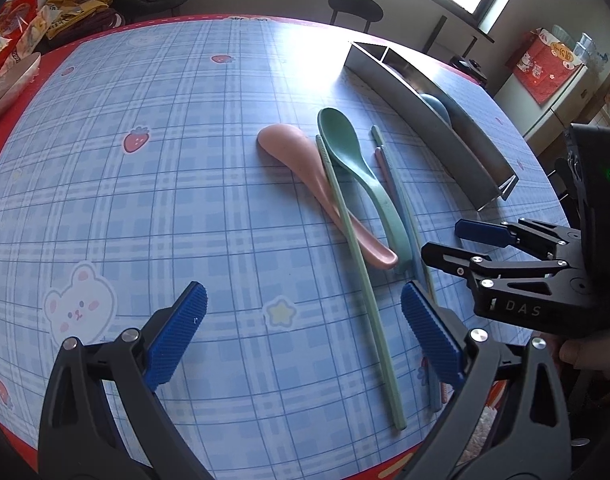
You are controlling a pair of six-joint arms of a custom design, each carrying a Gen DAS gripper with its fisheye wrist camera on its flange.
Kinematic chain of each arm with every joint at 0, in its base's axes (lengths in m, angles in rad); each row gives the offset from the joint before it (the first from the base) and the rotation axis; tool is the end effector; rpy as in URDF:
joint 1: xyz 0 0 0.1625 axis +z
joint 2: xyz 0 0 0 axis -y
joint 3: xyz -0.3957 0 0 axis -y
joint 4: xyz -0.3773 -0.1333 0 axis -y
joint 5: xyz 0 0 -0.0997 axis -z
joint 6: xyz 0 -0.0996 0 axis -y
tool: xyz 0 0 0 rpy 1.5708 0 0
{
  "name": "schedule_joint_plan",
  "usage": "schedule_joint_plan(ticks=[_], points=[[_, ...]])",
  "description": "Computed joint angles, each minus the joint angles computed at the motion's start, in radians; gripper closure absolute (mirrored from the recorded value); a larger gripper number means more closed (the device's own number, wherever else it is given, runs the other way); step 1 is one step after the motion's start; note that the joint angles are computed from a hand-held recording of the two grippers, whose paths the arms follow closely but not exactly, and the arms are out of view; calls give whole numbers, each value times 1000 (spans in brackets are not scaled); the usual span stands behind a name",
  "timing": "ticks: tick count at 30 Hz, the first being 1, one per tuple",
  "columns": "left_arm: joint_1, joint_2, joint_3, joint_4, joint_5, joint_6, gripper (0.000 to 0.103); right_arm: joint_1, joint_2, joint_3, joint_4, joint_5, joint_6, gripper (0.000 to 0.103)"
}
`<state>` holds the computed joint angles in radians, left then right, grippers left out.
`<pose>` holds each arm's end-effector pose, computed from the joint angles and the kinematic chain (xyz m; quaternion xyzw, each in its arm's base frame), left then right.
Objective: Organize utensils
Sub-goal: 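Move both open tools to the green chopsticks on the cloth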
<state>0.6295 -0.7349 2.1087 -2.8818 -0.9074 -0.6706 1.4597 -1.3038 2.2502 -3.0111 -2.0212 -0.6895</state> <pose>-0.2589 -0.4293 -0.0268 0.1376 0.9350 -0.2143 0.2468 0.0389 -0.4624 0.2064 0.2172 -0.9215 0.1351 0.2923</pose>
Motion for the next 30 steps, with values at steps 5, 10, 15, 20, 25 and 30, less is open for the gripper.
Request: schedule_joint_plan(ticks=[5,10,15,20,25,30], points=[[6,13,-11,-5,-9,6,7,5,4,-1,1,-4,-10,51],[10,10,-9,-3,-4,-7,8,21,26,2,-27,-28,-48,53],[11,7,-5,-2,-3,-16,8,34,45,10,-71,-47,-104,60],[15,7,-3,-3,-14,-26,11,19,30,0,-61,-40,-84,95],[18,4,2,-1,-11,-44,30,-2,5,6,-43,-14,-63,97],[21,13,2,-48,-42,-3,50,-1,8,18,-74,-15,-80,97]])
